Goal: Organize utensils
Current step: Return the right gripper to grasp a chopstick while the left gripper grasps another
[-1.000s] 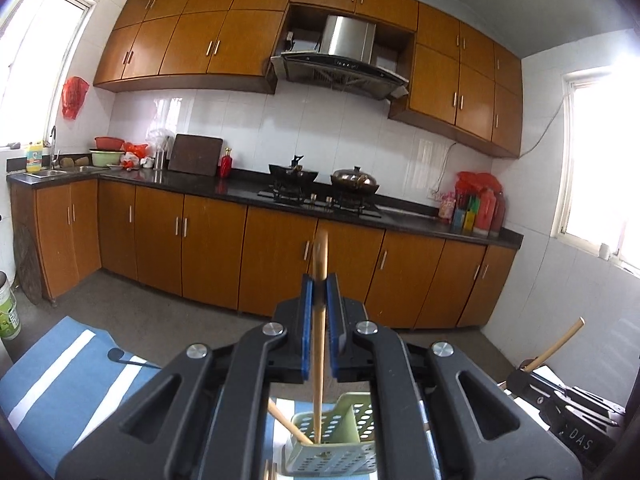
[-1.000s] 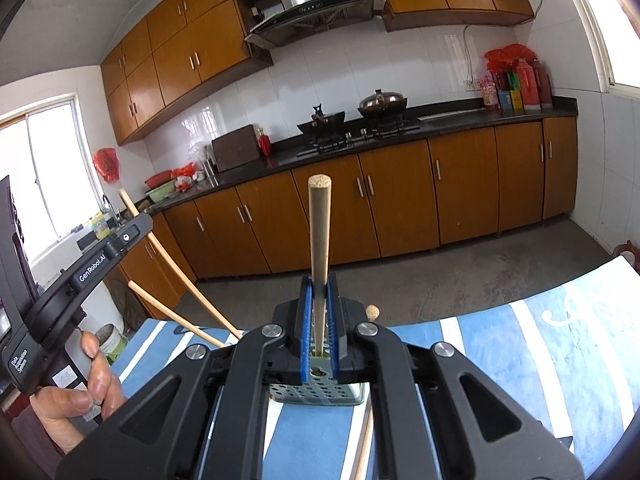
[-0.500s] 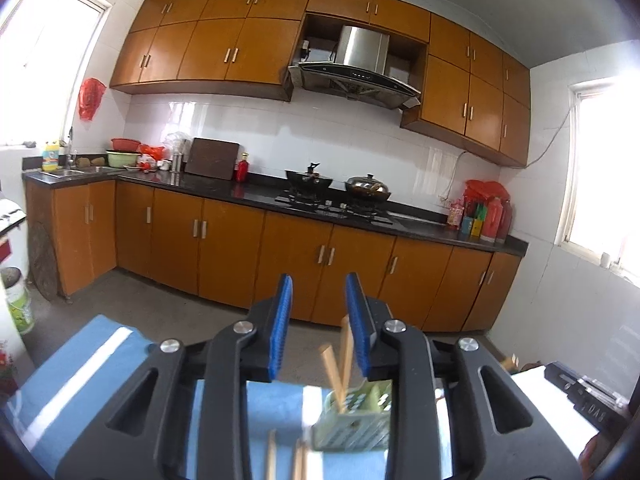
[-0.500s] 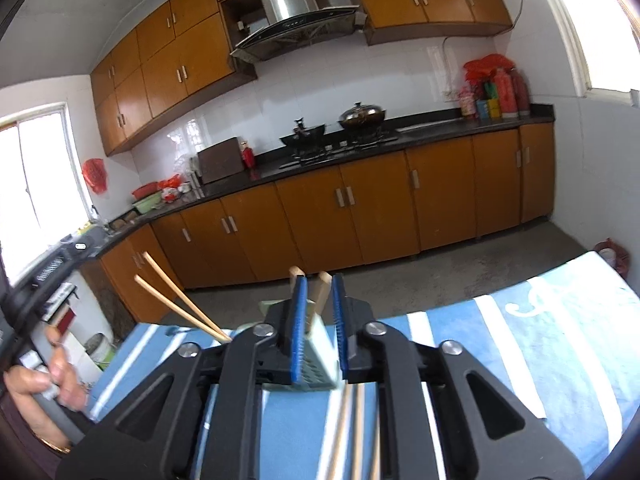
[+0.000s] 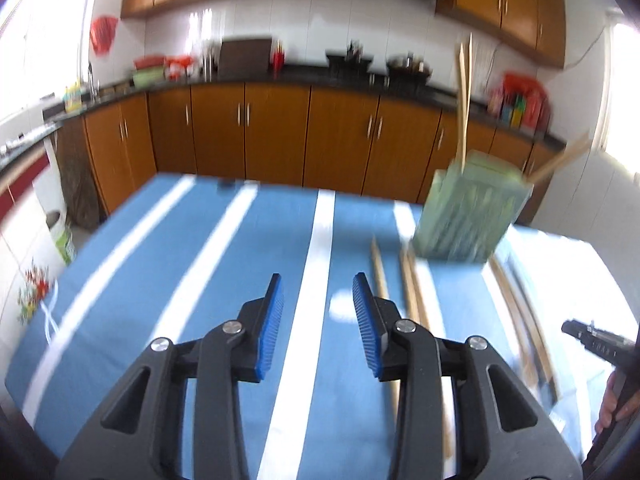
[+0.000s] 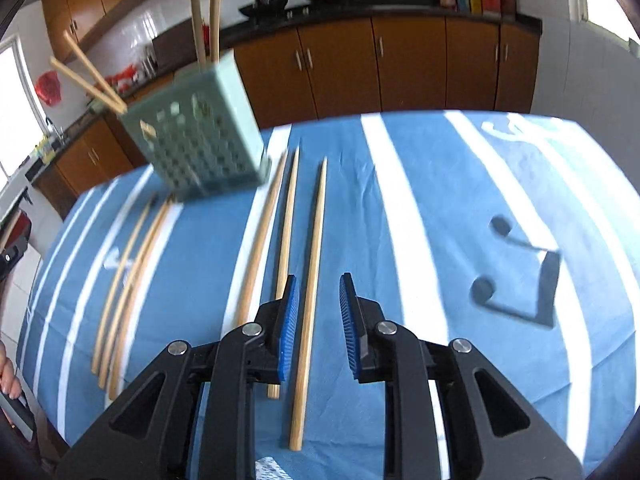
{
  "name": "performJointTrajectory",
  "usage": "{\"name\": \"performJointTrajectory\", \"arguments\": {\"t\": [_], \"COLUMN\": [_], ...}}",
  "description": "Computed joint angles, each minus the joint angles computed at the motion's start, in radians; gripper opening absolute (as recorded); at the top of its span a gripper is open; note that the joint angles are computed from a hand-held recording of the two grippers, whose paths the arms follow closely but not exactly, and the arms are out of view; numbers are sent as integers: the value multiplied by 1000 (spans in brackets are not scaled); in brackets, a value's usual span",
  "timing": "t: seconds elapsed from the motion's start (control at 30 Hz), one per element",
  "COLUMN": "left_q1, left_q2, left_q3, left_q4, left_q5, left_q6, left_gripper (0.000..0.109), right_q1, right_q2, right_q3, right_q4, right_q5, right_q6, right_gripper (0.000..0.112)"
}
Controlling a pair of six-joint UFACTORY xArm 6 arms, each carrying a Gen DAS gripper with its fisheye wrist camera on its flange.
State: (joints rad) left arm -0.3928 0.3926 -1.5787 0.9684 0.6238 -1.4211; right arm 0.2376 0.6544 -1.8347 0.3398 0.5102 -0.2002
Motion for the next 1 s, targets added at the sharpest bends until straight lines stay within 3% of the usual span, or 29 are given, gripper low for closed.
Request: {"name": "performJointTrajectory", "arguments": {"t": [0.2, 0.33, 0.43, 0.57, 0.7, 0.8, 1.0], "left_q1": [-2, -2, -6, -14, -26, -35, -50], "left_q2": [10, 41, 74, 133, 192, 240, 328], "left_q3": [54, 18, -16, -85, -154, -217, -339], "left_q4": [-83, -147, -207, -291, -357, -417, -460], "left_q5": [-63, -90, -104, -103, -81, -39, 54], "left_q6": [39, 104, 163, 255, 341, 417, 506], "left_gripper": [36, 36, 36, 36, 36, 35, 19], "right_q1": [9, 15, 17, 0, -29, -37, -36], "right_q2": [17, 0, -2, 17, 34, 35, 27], "right_q3": [7, 42, 59, 36, 13, 14, 33], "right_q4": [-45, -67, -128, -194, -254, -234, -249], "right_q5": [23, -13, -45, -51, -47, -47, -65], "right_q6": [35, 27, 53, 125, 252, 238, 233], "right_gripper": [22, 22, 10, 8, 8, 8, 8]}}
